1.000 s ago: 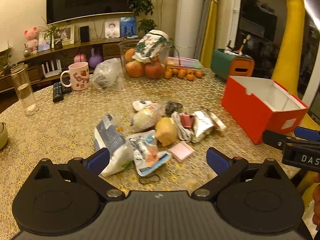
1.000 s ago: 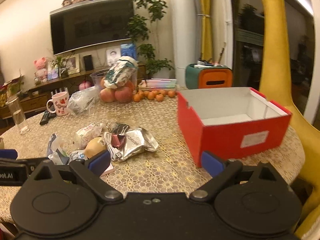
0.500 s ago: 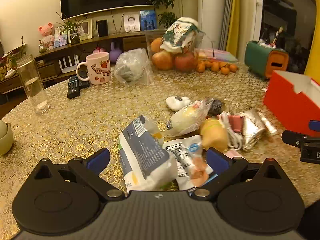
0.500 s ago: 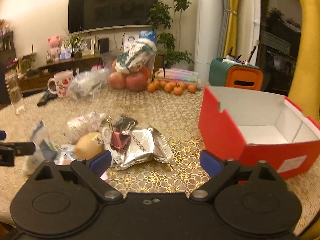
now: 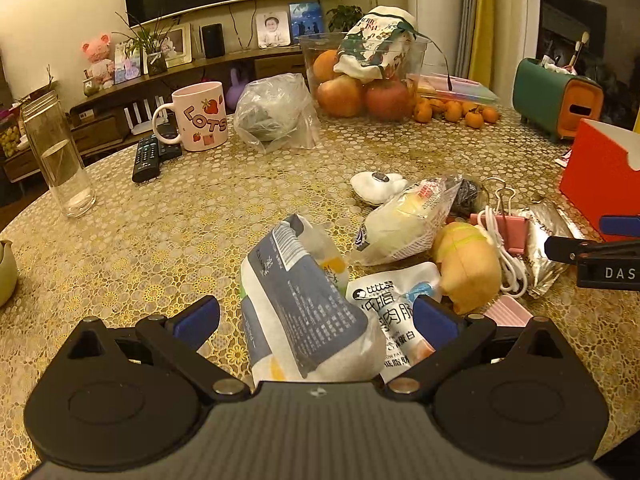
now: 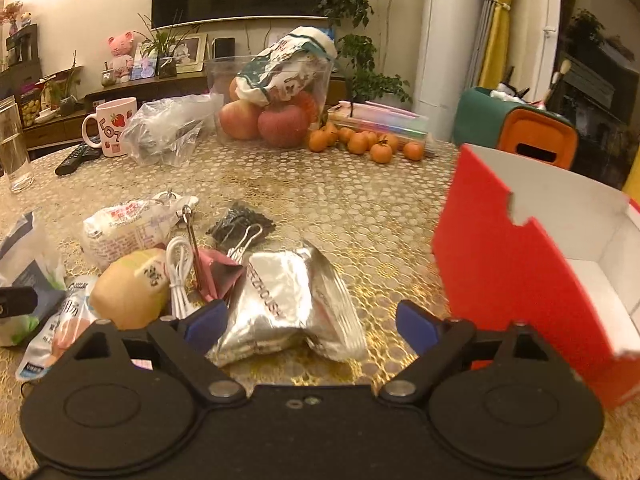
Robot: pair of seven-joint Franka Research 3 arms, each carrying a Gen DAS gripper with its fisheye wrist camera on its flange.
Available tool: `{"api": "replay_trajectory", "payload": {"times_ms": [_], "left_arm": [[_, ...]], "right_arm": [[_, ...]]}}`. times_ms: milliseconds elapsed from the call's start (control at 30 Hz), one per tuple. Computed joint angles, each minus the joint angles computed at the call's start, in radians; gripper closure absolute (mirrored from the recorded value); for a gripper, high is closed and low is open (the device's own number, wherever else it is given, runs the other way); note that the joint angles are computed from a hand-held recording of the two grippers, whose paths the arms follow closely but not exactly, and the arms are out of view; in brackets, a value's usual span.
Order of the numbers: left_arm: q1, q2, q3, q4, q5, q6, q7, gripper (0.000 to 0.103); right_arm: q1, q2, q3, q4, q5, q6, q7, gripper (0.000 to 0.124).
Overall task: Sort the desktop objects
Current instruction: 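Reach the left tool to the white-blue bag while the right tool reaches the silver foil packet, then close the left tool on the white-blue bag while the right tool grasps the silver foil packet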
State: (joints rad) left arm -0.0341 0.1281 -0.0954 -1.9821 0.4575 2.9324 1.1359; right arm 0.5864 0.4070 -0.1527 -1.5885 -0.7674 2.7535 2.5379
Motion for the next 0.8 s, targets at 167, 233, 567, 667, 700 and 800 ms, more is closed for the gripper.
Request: {"api": "replay_trajectory", "payload": {"times_ms": [167, 233, 567, 667, 700, 800], "left_arm": [[-0.004, 0.023, 0.005, 0.021, 0.015, -0.016, -0.014, 0.0], [-0.009, 0.027, 0.013, 0.023, 0.039, -0.015, -0.032, 0.002], [0.012, 0.039, -0.011, 0.029, -0.057, -0.034, 0.032, 0.029], [0.013, 0.034, -0.013, 0.024, -0.079, -0.025, 0.04, 0.04], [0.01, 0.032, -0.011, 0.023, -0.077, -0.024, 0.035, 0.041], [0.002, 0.025, -0.001, 0.017, -0.057, -0.018, 0.012, 0.05]], "right_arm": [[-0.027, 0.046, 0.023, 0.039, 0.08, 0.004, -0.101, 0.033], [-0.03, 0.06, 0.024, 0.051, 0.12, 0.011, -0.129, 0.033], [-0.01, 0.076, -0.01, 0.045, 0.241, 0.064, -0.209, 0.04], [0.001, 0.07, -0.024, 0.036, 0.25, 0.076, -0.211, 0.045], [0.001, 0.071, -0.023, 0.036, 0.255, 0.08, -0.218, 0.05], [0.013, 0.07, -0.032, 0.035, 0.255, 0.084, -0.233, 0.057]]}}
